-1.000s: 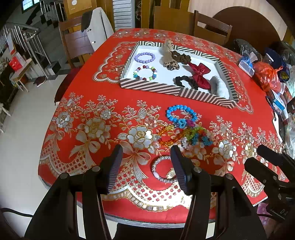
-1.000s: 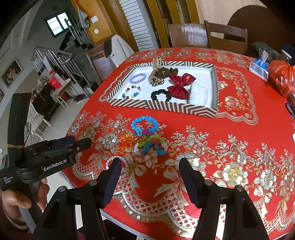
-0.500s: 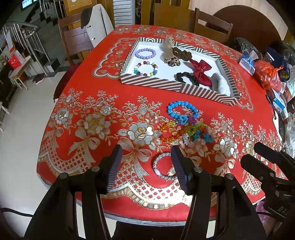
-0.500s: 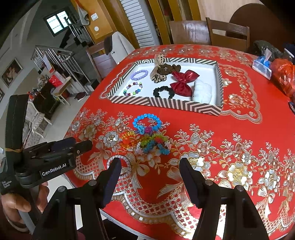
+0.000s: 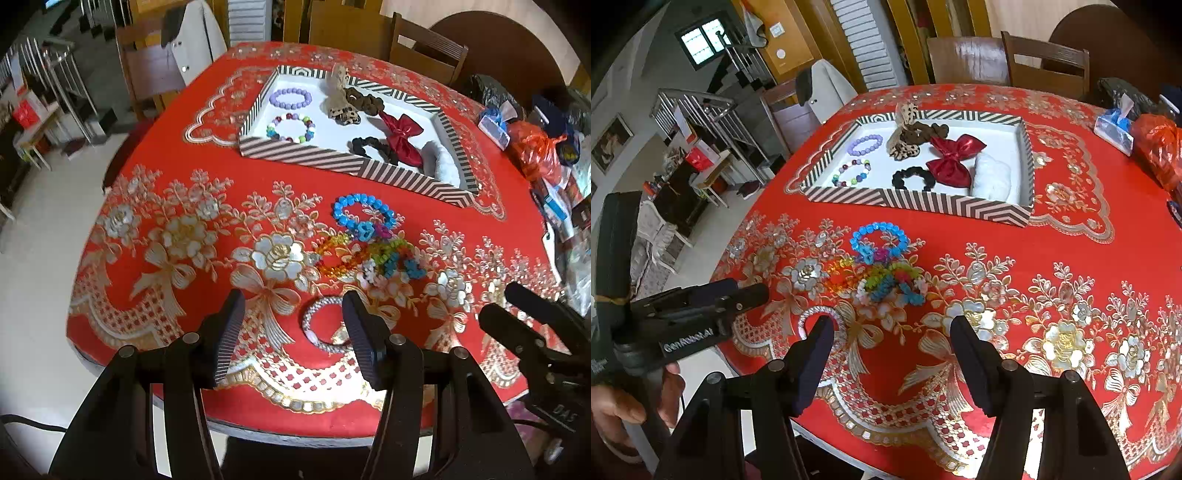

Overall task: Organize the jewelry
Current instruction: 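Grasp the silver rhinestone bangle with the left tool while the right tool grasps a multicolor bead bracelet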

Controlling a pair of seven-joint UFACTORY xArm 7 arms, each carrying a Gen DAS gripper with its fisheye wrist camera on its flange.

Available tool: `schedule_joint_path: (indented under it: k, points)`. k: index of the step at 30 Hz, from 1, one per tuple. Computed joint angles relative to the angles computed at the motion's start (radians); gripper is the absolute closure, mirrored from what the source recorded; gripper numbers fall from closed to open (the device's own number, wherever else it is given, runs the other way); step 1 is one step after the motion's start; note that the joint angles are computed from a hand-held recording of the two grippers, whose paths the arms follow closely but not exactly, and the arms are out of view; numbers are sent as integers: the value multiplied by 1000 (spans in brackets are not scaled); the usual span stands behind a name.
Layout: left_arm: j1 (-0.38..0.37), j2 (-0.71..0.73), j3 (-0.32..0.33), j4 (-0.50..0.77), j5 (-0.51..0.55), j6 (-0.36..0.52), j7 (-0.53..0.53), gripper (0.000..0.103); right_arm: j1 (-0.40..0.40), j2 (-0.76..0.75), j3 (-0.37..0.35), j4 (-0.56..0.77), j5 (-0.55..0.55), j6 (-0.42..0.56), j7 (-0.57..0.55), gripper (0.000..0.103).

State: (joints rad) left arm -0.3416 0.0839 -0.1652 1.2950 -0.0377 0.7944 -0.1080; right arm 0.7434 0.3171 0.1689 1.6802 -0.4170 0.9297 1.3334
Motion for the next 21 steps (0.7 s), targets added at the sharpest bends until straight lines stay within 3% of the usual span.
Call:
schedule_joint_path:
  k: [7,15,21]
  points:
    - [20,-5,5,-23,-72,27,69,48,-10,-21,8,-65,19,-18,12,40]
    - [32,14,13,-32,-70,58,55,48,-38,-29,9,-139,34,-107,32,42]
    - [35,37,14,-13,-66,68,59,48,-44,42,-8,-66,27,-93,-28,50]
